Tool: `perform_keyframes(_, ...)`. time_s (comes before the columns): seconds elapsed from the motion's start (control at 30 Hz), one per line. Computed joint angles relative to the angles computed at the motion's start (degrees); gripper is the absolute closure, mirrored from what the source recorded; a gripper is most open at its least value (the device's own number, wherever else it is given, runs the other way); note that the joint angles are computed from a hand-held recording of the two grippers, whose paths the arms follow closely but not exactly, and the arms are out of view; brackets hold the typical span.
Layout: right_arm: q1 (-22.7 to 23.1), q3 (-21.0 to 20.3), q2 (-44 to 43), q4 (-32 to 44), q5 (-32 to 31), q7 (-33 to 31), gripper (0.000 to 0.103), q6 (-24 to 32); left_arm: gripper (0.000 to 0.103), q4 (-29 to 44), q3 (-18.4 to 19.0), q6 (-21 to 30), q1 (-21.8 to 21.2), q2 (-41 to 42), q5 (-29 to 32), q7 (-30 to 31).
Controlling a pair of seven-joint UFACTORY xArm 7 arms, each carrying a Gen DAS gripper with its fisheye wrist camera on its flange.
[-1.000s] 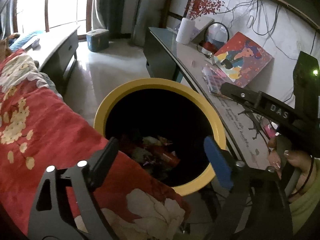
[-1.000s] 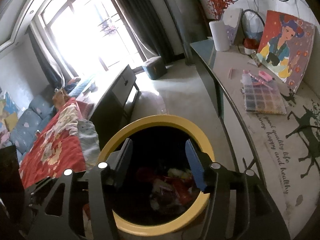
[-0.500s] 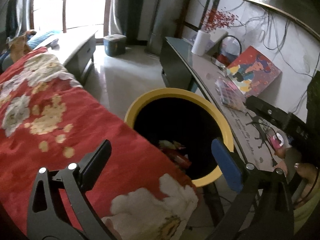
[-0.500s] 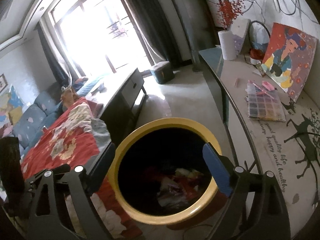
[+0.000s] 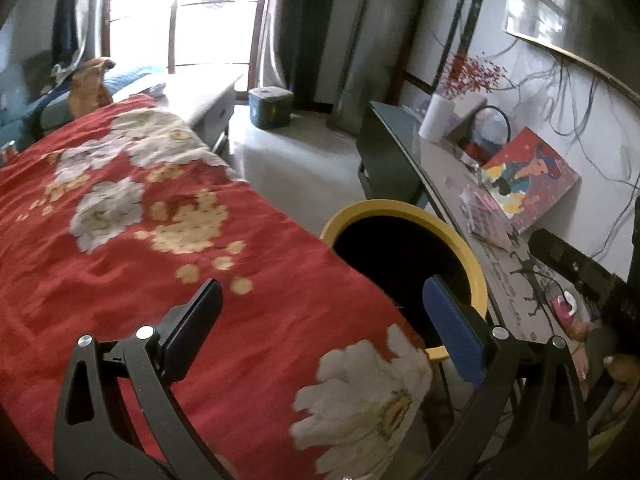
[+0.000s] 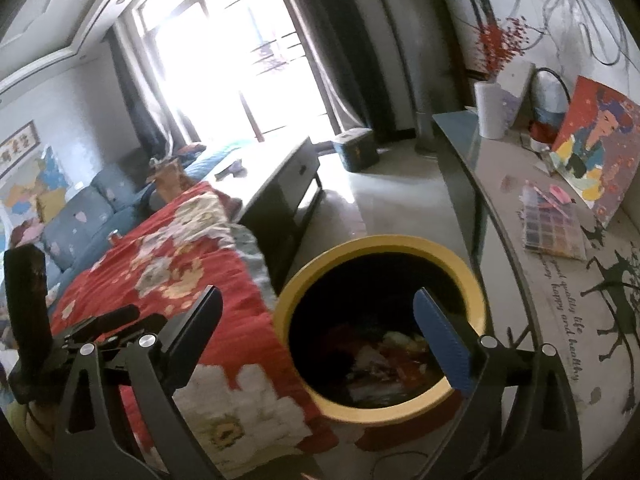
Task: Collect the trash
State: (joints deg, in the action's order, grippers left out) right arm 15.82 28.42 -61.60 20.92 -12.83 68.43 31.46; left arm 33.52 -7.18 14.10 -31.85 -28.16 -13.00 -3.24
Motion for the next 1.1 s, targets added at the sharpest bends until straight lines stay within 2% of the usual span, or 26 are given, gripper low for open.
perform_keyframes(0.03, 0.0, 0.6, 1.0, 0.8, 0.0, 0.0, 0.006, -0.3, 0.011, -0.5, 0.3, 0.2, 0.1, -0.7, -0.1, 0.0)
perform_keyframes(0.33, -0.7, 5.2, 9.0, 6.7, -1.8, 1.0, 0.006, -3.0, 0.011, -6.1, 1.4, 3.2, 4.0, -10.2, 1.7, -1.2)
perform_keyframes(0.5, -3.4, 10.3, 11.4, 10.3, -5.3, 3.4, 0.006, -3.4, 0.011, -9.6, 0.5, 4.6, 7.5, -16.6, 3.7, -3.8)
perform_keyframes(0.73, -9.6, 18.8, 8.1, 13.1, -11.4, 9.0, 0.006, -3.2, 0.011, -14.4, -0.7, 5.7, 11.7, -26.0, 7.7, -7.0)
perform_keyframes(0.9, -12.9, 23.1, 4.4, 14.1, -13.9, 10.7, 0.006, -4.0, 0.011, -18.0, -0.6, 5.2, 13.2, -32.9, 9.4, -8.2)
perform_keyframes(1.1, -16.2, 26.8, 0.0, 14.6, -13.9, 12.0, 0.006, -3.8, 0.011, -21.1, -1.0, 4.0, 14.1, -38.8, 11.1, -9.3)
